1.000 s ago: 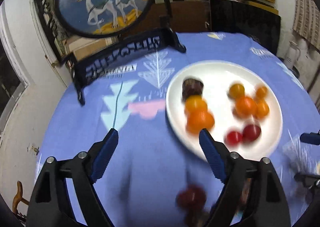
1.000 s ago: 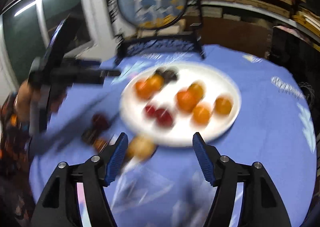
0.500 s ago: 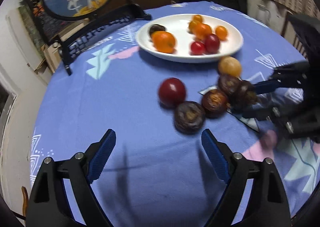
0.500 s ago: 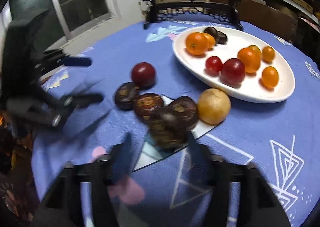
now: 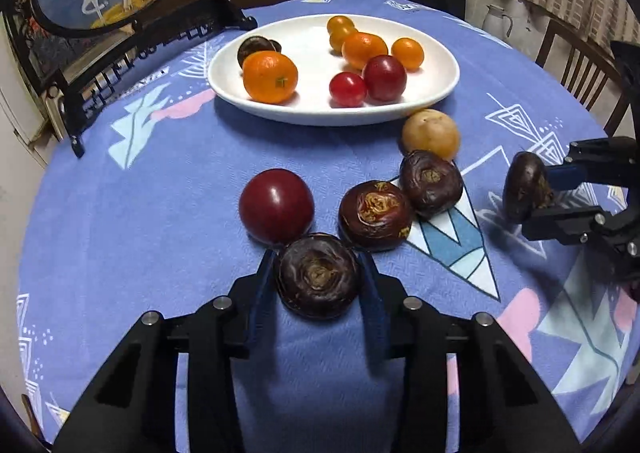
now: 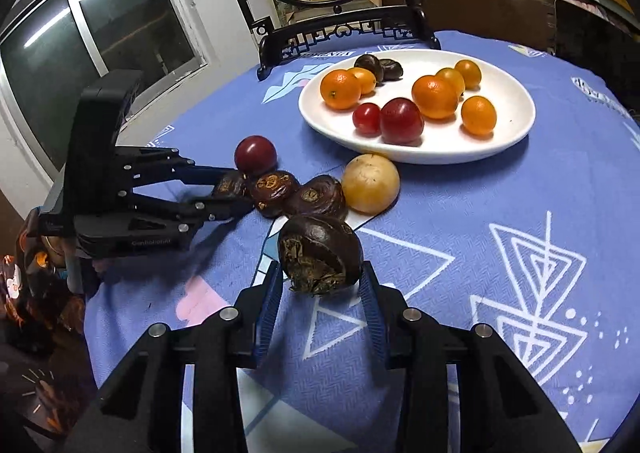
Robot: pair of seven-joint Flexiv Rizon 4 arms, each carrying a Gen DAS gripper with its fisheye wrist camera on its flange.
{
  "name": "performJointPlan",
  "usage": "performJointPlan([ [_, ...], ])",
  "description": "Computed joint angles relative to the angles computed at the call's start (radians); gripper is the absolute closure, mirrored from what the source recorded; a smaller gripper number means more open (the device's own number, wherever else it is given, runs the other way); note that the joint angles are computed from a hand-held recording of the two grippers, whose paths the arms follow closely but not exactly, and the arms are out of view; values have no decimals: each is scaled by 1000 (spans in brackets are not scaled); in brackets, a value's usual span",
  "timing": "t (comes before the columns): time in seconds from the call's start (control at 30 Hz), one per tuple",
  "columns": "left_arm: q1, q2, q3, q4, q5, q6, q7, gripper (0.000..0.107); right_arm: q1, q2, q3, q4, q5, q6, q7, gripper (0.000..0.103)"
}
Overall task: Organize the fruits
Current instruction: 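Grasp a dark brown fruit with the left tool while the right tool grasps another, then carry both dark brown fruits onto the white plate and open both tools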
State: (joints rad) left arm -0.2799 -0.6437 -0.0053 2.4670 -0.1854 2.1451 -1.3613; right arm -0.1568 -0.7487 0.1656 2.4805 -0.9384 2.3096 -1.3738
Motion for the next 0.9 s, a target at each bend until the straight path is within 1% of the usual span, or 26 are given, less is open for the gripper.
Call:
performJointPlan([
  [0.13,-3,39,-4,47,18,56,-21,67,-3,6,0,13,-6,21,-18,64],
  [0.2,-35,64,9,61,-11,84,-24,67,-2,10,-1,19,-5,31,-22,64],
  [0.23,-63,76,19,66,-43,101,-24,67,-4,12,1,22,-5,41,-22,64],
  [0.27,-100,82,35,65,-85,111,-20,67,-7,14,1,25,-9,50,-20,64],
  [0.3,-165,86,58,62,-173,130,-3,67,-7,18,1,29,-9,61,-20,64],
  [0.4,-290,78,75,37,-401,166,48,67,-11,42,1,44,-8,107,-21,64],
  [0.5,-303,81,45,7,-499,173,48,67,-3,71,-5,49,2,144,-11,64],
  [0.57,-299,82,26,-10,-537,179,42,67,-8,95,-9,50,-6,176,7,64],
  [0.67,-306,79,12,-38,-599,177,65,67,-5,124,-25,46,-19,205,31,64],
  [0.77,-307,78,0,-56,-631,177,85,67,9,140,-41,38,-16,218,42,64],
  [0.9,-302,79,-12,-69,-647,178,102,67,15,144,-56,24,-27,220,63,64],
])
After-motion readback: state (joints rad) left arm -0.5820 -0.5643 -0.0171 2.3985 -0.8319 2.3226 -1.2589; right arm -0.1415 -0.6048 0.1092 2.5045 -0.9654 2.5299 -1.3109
